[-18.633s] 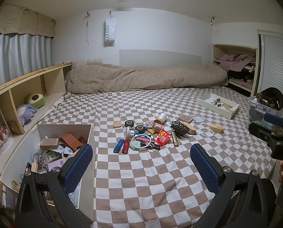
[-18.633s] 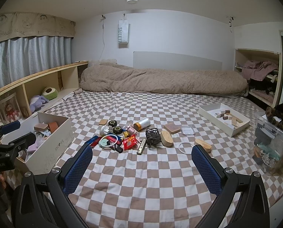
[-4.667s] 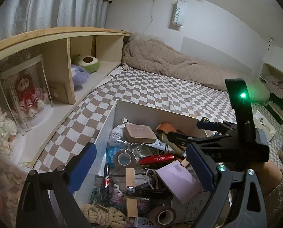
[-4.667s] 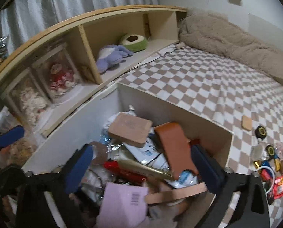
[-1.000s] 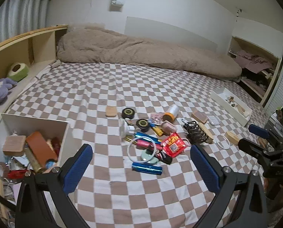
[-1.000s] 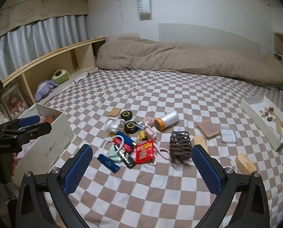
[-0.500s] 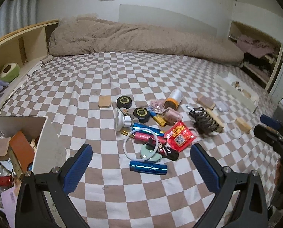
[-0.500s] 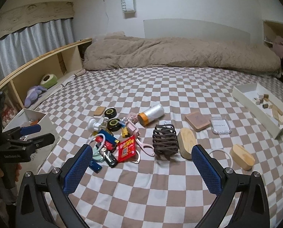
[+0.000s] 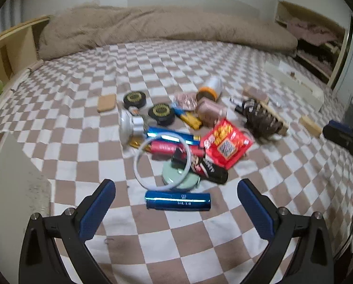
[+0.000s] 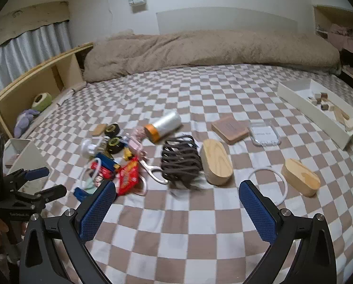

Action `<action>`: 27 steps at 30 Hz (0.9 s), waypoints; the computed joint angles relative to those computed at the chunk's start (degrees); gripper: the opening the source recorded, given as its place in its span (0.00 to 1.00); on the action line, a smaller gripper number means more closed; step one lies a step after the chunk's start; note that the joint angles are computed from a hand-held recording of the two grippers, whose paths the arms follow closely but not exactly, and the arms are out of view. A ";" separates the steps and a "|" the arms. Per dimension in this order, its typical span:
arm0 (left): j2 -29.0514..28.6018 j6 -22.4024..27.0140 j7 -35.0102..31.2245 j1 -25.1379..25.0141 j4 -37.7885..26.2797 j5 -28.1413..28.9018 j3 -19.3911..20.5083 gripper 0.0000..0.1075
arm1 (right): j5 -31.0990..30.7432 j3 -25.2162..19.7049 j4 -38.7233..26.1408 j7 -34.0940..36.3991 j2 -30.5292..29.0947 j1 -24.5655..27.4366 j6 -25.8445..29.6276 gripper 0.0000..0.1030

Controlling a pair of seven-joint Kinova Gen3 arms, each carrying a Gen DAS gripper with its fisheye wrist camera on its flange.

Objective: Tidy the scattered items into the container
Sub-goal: 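Move both tools down toward the blue lighter and remaining items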

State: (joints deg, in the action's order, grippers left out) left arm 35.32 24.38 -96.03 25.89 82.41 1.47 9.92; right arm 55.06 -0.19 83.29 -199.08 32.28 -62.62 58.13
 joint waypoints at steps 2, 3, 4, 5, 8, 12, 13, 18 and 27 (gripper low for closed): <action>1.78 2.30 0.30 1.17 -1.99 -0.93 -0.97 0.96 | -0.48 0.08 0.34 -0.17 0.33 0.13 0.66 1.00; 2.56 3.30 0.51 1.88 -2.90 -1.58 -1.59 0.96 | -0.94 0.07 0.17 0.07 0.62 0.26 1.31 1.00; 3.30 4.09 0.77 2.68 -3.72 -2.37 -2.31 0.96 | -1.67 -0.03 -0.03 0.55 0.93 0.53 1.95 1.00; 3.88 4.69 0.99 3.28 -4.34 -3.02 -2.81 0.96 | -2.19 -0.09 0.12 0.74 1.06 0.78 2.09 1.00; 5.51 6.71 0.34 3.50 -6.19 -3.81 -2.39 0.96 | -3.44 -0.20 0.87 0.94 1.16 1.51 1.63 1.00; 7.04 8.36 -1.13 3.93 -7.89 -4.48 -2.04 0.96 | -4.82 -0.06 1.04 1.87 1.66 2.11 2.00 1.00; 7.33 8.60 -1.43 4.05 -8.15 -4.60 -2.07 0.96 | -5.04 0.01 1.16 1.89 1.73 2.18 1.97 1.00; 8.86 9.81 -3.70 2.27 -9.77 -2.88 -0.29 0.96 | -5.71 0.57 3.43 0.18 1.34 2.43 1.71 1.00; 8.93 6.69 -5.92 2.31 -7.88 -1.26 -0.48 0.96 | -7.36 -0.04 7.74 -5.78 0.55 4.92 2.23 1.00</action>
